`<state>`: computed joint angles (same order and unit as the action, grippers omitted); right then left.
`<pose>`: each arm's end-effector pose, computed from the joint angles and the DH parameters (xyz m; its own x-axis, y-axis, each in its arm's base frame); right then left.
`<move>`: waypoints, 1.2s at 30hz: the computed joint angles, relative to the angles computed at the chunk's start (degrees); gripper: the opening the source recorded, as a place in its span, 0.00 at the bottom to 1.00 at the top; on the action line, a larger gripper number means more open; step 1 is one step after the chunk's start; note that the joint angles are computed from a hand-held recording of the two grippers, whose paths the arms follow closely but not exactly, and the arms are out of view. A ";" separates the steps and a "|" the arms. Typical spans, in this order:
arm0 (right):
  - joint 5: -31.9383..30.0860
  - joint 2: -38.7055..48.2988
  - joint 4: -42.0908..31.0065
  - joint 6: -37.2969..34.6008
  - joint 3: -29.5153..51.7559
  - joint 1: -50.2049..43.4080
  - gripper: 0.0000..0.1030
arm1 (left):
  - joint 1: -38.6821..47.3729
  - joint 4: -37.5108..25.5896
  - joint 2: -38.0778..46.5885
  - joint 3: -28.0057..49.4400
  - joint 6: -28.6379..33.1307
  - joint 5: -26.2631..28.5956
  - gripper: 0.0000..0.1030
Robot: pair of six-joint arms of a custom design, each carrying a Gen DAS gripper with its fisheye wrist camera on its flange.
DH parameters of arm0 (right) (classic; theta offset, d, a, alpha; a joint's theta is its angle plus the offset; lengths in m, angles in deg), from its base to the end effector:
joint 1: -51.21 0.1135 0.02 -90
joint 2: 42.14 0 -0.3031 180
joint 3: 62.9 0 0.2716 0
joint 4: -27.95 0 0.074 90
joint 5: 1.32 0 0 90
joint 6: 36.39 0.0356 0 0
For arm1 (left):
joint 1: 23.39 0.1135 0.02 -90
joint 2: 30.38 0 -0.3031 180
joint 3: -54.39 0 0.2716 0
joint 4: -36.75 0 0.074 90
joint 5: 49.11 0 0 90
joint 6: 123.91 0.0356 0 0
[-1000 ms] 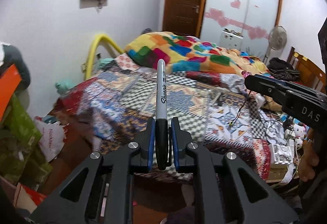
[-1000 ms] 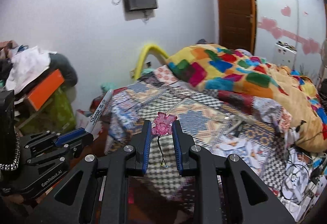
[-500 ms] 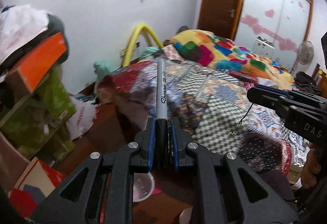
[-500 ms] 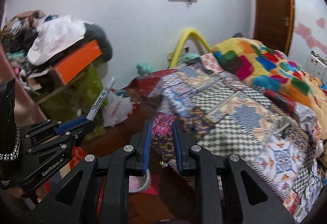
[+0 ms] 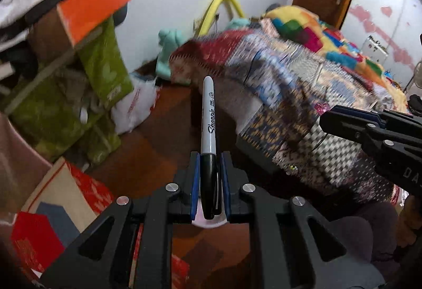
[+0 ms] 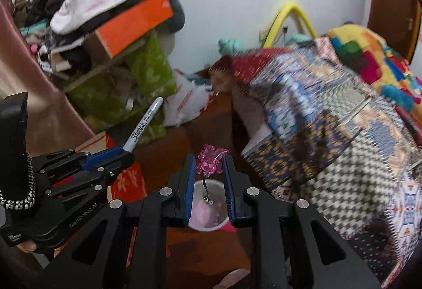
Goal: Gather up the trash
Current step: 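Carry the Sharpie and pink clip over the white bin with both tools, then open both grippers to drop the Sharpie and clip into the bin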
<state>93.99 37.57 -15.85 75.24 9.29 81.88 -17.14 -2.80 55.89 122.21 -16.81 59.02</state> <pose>0.2627 0.1520 0.2907 -0.7931 -0.0436 -0.6076 -0.1784 0.9703 0.1632 0.3144 0.0233 0.2386 -0.7880 0.1948 -0.5841 0.3057 0.9472 -0.0964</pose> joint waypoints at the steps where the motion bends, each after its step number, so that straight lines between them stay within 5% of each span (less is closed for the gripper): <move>1: -0.59 1.38 0.37 0.11 0.17 0.14 0.18 | 0.22 0.17 1.38 0.02 0.34 -0.42 0.14; 24: -11.77 24.59 2.74 -1.94 7.88 -2.85 0.19 | -1.01 -4.59 27.33 9.14 0.07 -1.69 0.14; 28: -14.09 26.84 0.92 -2.18 9.73 -4.06 0.27 | -2.61 -5.41 29.27 10.98 -1.04 -4.01 0.28; 30: -14.09 26.98 0.77 -1.83 9.50 -4.31 0.36 | -2.73 -4.77 29.21 10.73 -1.32 -4.48 0.28; 36: -13.29 24.97 0.72 -2.44 7.27 -4.70 0.37 | -2.51 -3.62 27.29 9.49 -1.19 -5.06 0.28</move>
